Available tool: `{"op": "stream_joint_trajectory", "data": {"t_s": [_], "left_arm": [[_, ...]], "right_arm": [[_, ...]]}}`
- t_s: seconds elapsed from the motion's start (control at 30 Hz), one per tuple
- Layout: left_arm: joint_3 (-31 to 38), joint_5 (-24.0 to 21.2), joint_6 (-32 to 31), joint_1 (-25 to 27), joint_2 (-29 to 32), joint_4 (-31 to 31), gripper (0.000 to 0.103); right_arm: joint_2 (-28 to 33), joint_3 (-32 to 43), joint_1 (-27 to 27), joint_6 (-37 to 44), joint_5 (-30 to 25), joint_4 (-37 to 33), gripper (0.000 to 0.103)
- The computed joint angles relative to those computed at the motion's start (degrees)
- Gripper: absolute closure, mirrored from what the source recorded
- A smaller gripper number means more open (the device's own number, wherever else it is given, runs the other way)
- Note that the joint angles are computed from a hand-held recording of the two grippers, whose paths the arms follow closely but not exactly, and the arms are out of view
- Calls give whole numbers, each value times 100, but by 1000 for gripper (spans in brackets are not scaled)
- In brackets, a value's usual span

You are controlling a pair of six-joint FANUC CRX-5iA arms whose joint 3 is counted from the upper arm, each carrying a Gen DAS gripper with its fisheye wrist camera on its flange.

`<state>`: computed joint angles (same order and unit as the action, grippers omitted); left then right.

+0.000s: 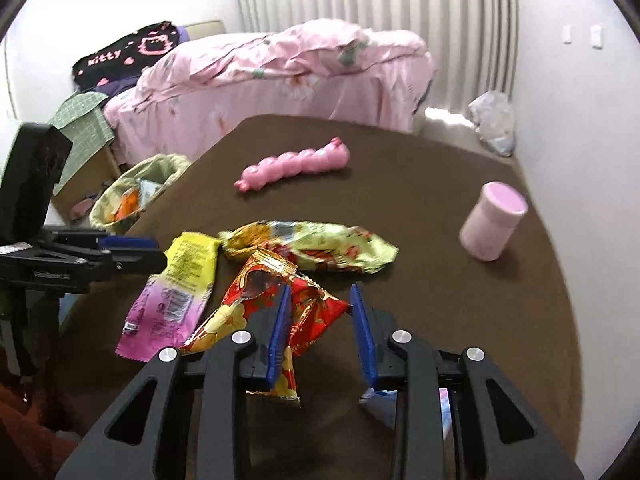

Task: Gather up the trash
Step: 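Grasp the red-gold wrapper with the right tool while the left tool holds the yellow-pink wrapper, then carry both wrappers over the bin and release them with both tools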

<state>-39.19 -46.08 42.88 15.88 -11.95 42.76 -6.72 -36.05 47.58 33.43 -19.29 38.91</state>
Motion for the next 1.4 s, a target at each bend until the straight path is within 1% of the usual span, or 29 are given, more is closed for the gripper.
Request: {"op": "stream_joint_trajectory", "data": {"t_s": [0.03, 0.13, 0.17, 0.2, 0.23, 0.27, 0.3, 0.4, 0.47, 0.53, 0.67, 0.8, 0.9, 1.03, 1.17, 1.27, 1.33, 1.4], "left_arm": [[44, 6, 100, -23, 59, -35, 58], [259, -31, 552, -52, 286, -291, 58], [317, -103, 649, -37, 370, -325, 59], [278, -77, 603, -26, 358, -237, 61], [287, -121, 592, -16, 372, -224, 74], [253, -158, 520, 7, 360, -155, 79], [191, -109, 465, 13, 292, -112, 79], [-1, 254, 381, -18, -89, -216, 82], [-134, 396, 247, 22, -345, -164, 84], [-268, 517, 128, 114, -645, -98, 84], [-512, 575, -264, 406, -1121, 258, 84], [-694, 675, -627, 646, -1434, 582, 84], [-794, 669, -826, 851, -1554, 831, 84], [-913, 682, -1031, 1119, -1660, 1075, 84], [-995, 738, -1050, 1451, -1712, 1109, 84], [-935, 1008, -767, 1666, -1583, 878, 84], [-859, 1226, -505, 1833, -1404, 736, 84], [-787, 1442, -263, 1960, -1198, 688, 84]], "right_arm": [[-43, -42, -16, -78, 5, 56, 74], [-198, -266, -112, -636, 54, 556, 74], [-261, -327, -152, -795, 60, 650, 74], [-291, -336, -164, -820, 55, 628, 74], [-341, -358, -181, -881, 60, 630, 74], [-367, -380, -190, -946, 72, 675, 74], [-394, -393, -187, -1002, 62, 728, 74], [-445, -391, -118, -1105, -22, 894, 74], [-445, -360, -52, -1124, -51, 969, 73], [-430, -309, 11, -1121, -82, 1037, 73], [-378, -216, 137, -1215, -128, 1320, 73], [-255, -18, 290, -1207, -226, 1547, 73], [-150, 141, 403, -1148, -286, 1621, 73], [36, 392, 586, -867, -435, 1490, 73], [317, 757, 768, -366, -598, 1087, 73], [559, 1081, 856, 33, -608, 772, 73], [773, 1381, 889, 437, -594, 459, 73], [1095, 1849, 909, 999, -595, -10, 73]]}}
